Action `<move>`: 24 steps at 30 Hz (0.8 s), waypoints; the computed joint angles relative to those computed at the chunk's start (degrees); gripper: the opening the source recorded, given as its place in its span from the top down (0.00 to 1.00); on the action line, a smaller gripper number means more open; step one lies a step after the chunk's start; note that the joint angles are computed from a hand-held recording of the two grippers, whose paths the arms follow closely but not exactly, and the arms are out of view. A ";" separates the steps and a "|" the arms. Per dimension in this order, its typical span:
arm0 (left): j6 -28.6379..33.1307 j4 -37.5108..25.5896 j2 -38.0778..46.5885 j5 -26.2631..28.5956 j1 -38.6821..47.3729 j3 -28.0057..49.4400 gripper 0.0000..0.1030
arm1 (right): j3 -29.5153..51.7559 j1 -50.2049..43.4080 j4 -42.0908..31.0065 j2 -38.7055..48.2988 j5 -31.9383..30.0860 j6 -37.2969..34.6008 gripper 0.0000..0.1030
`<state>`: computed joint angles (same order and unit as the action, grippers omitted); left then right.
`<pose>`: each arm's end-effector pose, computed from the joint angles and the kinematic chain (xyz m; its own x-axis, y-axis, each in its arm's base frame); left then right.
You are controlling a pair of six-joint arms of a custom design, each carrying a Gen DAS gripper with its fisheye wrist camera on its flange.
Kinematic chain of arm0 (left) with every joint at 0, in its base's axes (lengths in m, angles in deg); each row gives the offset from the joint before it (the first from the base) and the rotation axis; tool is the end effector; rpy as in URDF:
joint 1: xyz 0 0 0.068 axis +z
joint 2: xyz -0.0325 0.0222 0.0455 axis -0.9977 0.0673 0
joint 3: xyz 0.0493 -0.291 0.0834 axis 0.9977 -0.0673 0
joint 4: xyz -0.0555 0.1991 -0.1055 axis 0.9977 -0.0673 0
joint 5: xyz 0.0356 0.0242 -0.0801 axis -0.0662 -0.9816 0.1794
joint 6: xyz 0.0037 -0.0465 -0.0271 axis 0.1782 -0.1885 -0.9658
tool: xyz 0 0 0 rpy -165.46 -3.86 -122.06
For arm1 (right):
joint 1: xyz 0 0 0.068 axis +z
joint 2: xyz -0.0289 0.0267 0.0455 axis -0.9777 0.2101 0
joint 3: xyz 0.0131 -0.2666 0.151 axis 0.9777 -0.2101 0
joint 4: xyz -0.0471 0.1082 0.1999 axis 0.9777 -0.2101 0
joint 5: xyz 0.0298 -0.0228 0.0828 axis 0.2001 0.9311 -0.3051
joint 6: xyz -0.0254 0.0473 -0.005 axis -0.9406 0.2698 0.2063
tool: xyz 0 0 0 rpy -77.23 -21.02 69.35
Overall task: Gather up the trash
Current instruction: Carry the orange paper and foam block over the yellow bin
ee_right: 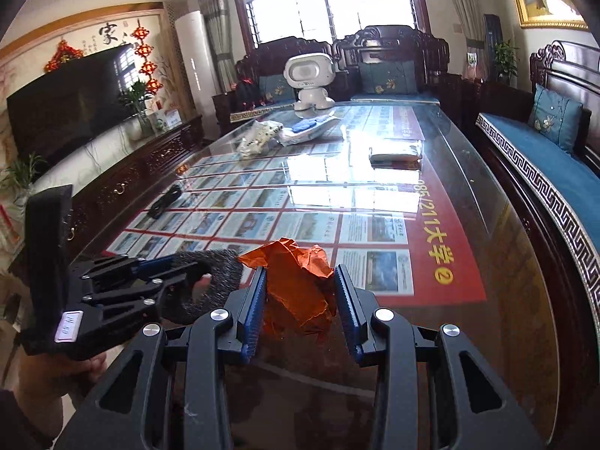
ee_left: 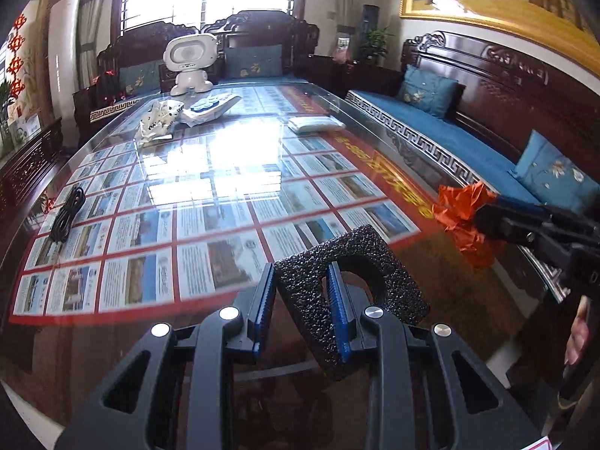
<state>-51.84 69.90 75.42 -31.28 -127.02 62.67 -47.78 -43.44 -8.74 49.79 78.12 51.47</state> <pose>0.2149 -0.1697 0.1928 -0.6418 0.0682 -0.7638 0.1853 0.9803 -0.0682 0.2025 0.1382 0.2252 -0.5664 -0.1404 -0.8121 -0.4516 0.8772 0.1633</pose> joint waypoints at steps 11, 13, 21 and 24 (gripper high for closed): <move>-14.43 -3.66 -8.79 -13.97 -23.02 -11.08 0.72 | -14.74 21.33 -7.71 -21.44 13.27 14.22 0.65; -17.12 -4.15 -8.36 -16.11 -26.82 -11.98 0.72 | -16.38 29.60 -10.87 -24.80 20.41 19.21 0.65; -30.87 -3.64 -0.07 -21.82 -41.99 -15.61 0.72 | -21.23 58.96 -18.38 -18.93 41.74 45.41 0.65; -34.82 -0.49 5.02 -20.76 -45.48 -16.99 0.72 | -24.06 64.83 -13.68 -10.37 42.24 53.79 0.65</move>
